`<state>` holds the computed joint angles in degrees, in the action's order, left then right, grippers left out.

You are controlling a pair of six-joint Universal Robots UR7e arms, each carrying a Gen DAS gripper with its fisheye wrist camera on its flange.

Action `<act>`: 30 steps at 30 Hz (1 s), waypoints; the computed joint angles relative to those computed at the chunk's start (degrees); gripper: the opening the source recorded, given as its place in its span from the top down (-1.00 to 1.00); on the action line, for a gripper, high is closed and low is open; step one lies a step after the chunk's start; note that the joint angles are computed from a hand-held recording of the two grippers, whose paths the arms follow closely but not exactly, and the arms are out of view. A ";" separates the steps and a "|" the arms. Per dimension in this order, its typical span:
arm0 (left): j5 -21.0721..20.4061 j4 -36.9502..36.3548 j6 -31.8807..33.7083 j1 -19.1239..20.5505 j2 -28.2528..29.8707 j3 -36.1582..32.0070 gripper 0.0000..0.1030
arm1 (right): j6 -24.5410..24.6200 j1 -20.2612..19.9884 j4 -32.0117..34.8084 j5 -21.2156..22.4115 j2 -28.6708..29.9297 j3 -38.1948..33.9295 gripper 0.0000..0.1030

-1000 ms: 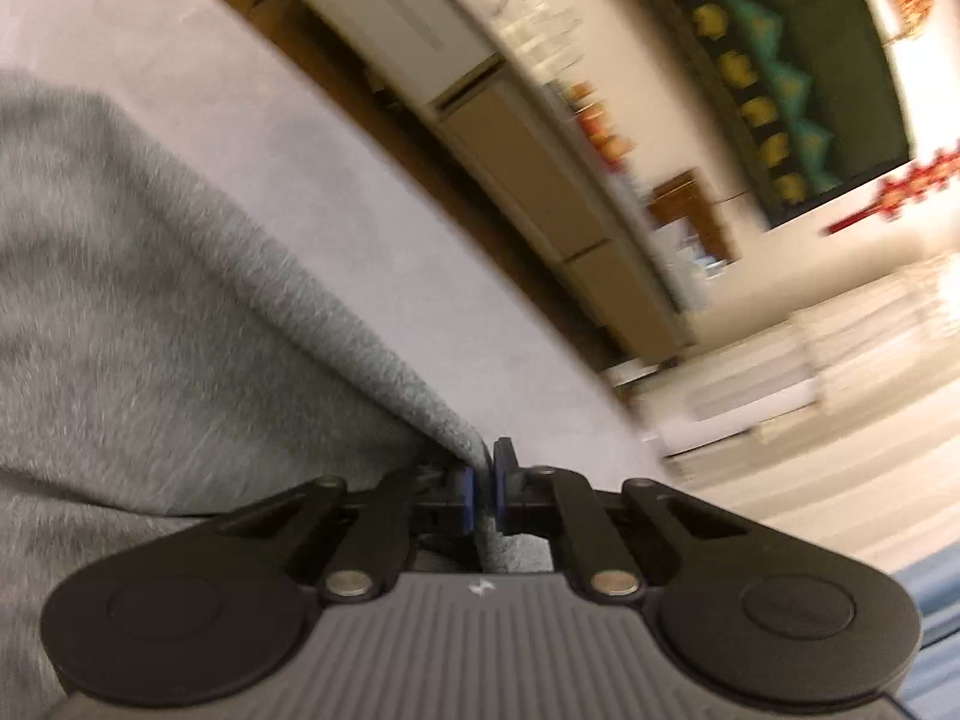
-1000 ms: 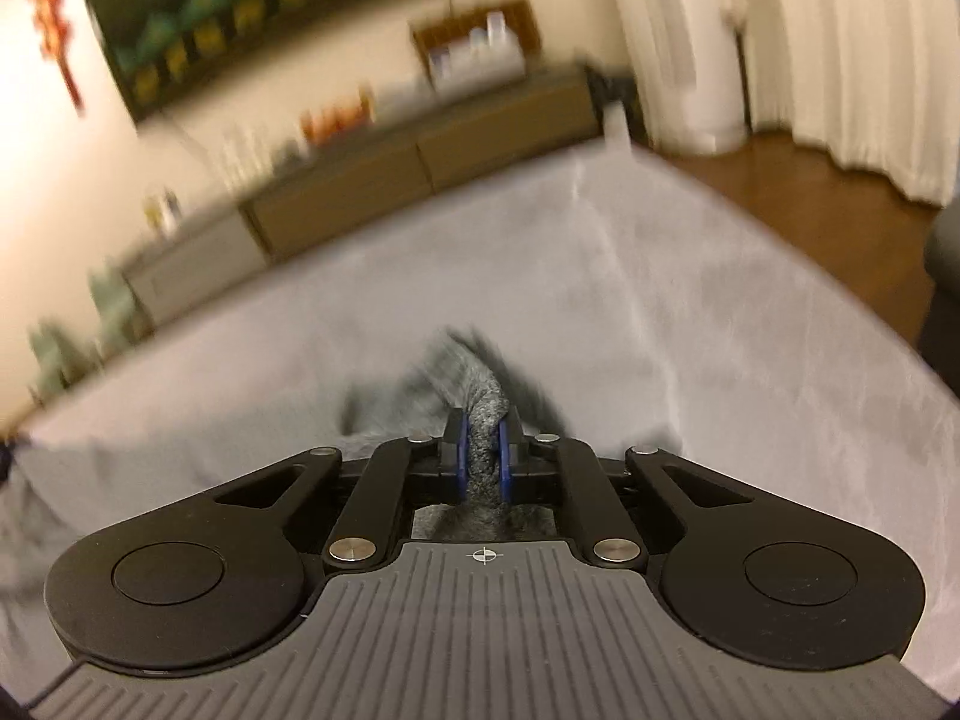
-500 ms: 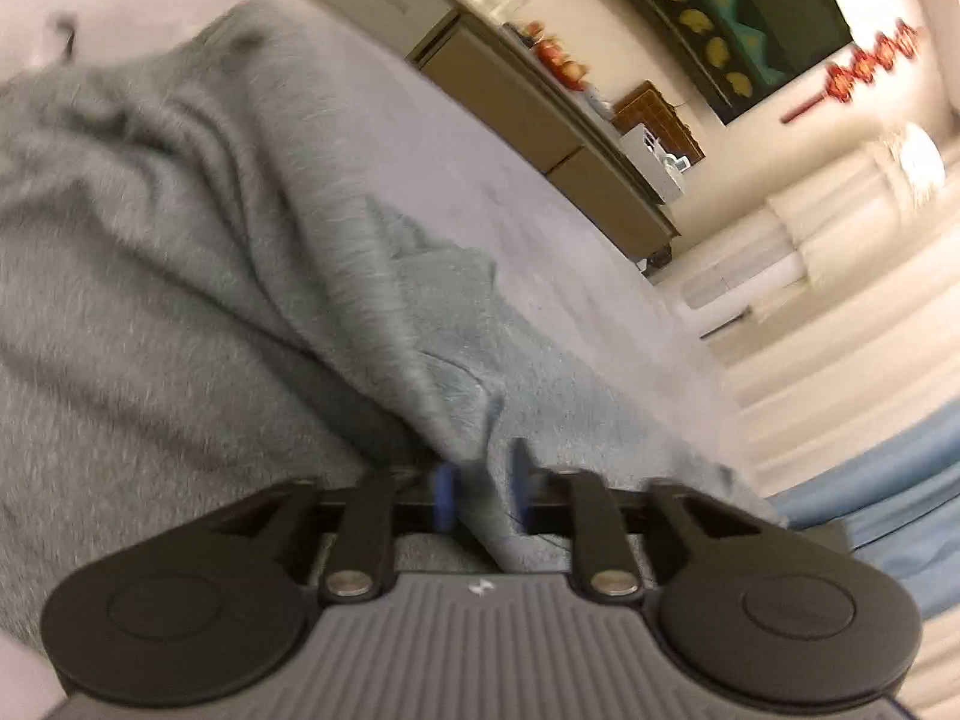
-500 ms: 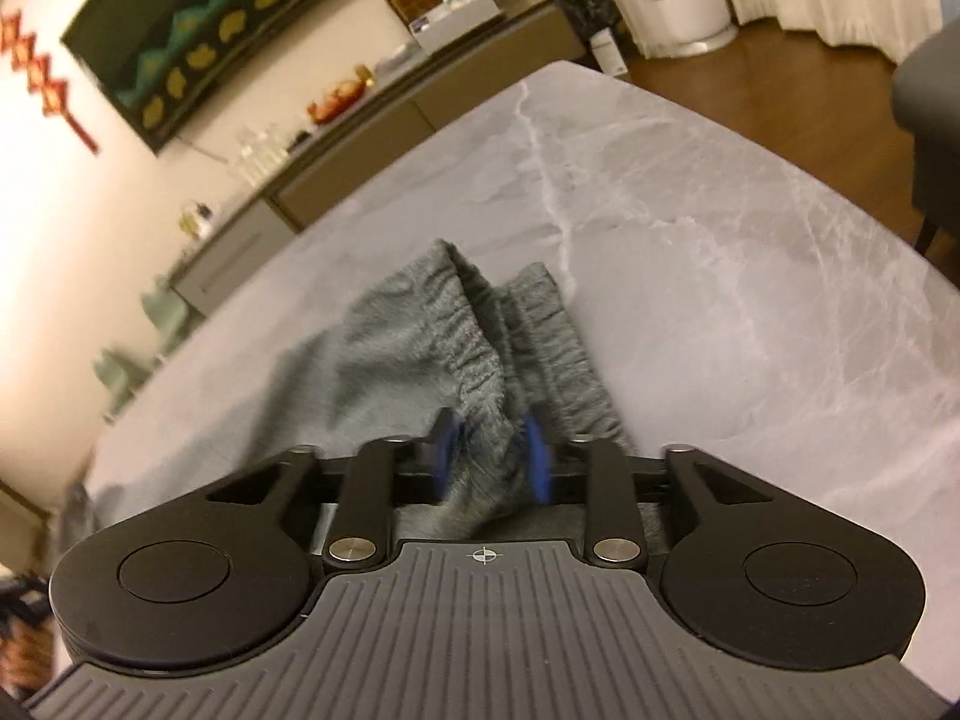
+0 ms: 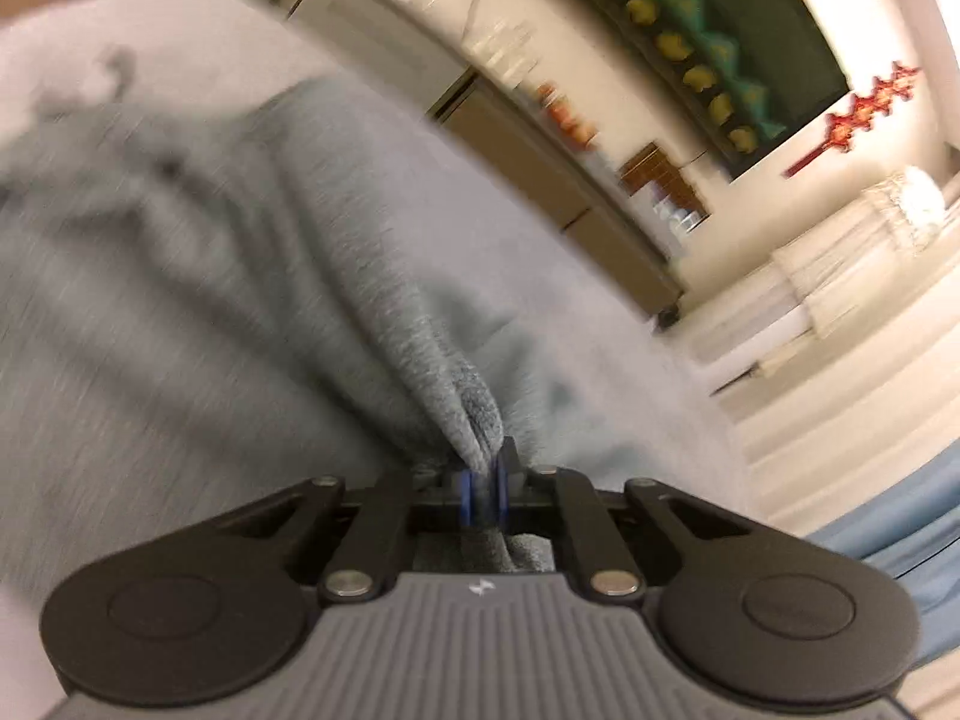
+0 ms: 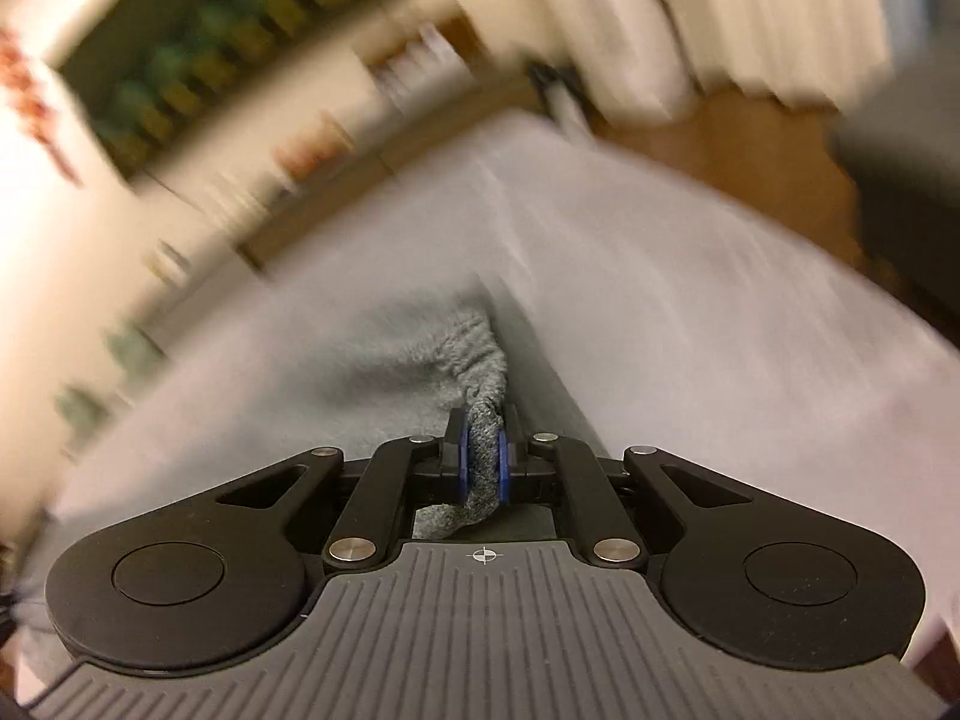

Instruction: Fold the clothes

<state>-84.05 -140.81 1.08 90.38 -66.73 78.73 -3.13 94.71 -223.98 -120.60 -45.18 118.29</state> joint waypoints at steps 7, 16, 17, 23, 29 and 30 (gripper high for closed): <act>-0.64 -0.93 -1.22 0.57 -0.69 0.22 0.85 | 0.05 2.31 6.97 -8.67 1.81 -4.38 0.77; 3.13 2.86 -1.18 0.45 -1.28 0.02 0.79 | 1.21 -0.54 3.94 -0.39 -1.93 -0.71 0.04; 3.16 2.85 -1.01 0.52 -1.47 0.12 0.79 | 1.00 -0.86 1.27 0.84 -1.89 -1.05 -0.04; 4.68 2.76 -1.08 0.37 -0.73 -0.27 0.69 | 3.14 -5.38 15.47 9.84 -3.82 -7.95 -0.10; 4.73 0.94 0.37 0.83 -2.55 2.52 0.69 | 2.19 -7.59 22.74 14.47 -1.86 -13.44 0.74; 4.78 0.72 0.55 0.74 -2.52 2.61 0.69 | 1.60 -7.94 21.26 15.29 -1.64 -13.56 0.78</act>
